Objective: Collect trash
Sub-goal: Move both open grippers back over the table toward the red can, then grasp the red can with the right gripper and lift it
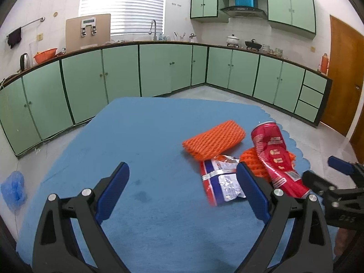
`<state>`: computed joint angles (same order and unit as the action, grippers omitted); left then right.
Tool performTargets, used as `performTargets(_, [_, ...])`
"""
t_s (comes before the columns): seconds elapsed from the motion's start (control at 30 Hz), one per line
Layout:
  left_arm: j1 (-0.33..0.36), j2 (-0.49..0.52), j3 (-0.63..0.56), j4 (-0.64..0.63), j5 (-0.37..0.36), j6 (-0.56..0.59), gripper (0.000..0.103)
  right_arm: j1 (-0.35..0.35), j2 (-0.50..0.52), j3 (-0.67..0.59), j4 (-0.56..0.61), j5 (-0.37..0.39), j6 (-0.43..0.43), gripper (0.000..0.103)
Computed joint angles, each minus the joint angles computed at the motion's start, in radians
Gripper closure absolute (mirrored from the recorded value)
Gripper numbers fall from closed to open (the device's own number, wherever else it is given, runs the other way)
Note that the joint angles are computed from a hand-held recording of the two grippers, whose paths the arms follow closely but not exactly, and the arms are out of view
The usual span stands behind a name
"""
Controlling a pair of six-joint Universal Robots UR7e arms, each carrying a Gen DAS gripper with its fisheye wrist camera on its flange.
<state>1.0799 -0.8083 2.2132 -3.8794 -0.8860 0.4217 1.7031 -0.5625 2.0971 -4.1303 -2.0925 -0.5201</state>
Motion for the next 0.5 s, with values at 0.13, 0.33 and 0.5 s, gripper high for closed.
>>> performTargets(0.13, [0.008, -0.003, -0.013, 0.01, -0.005, -0.007, 0.011, -0.001, 0.027, -0.047, 0.055, -0.017, 0.01, 0.006])
performTargets(0.33, [0.018, -0.004, -0.029, 0.031, -0.013, -0.021, 0.011, 0.018, 0.056, -0.114, 0.128, -0.075, -0.007, 0.007])
performTargets(0.5, [0.026, -0.002, -0.034, 0.042, -0.029, -0.029, 0.011, 0.027, 0.08, -0.157, 0.166, -0.122, -0.03, 0.013])
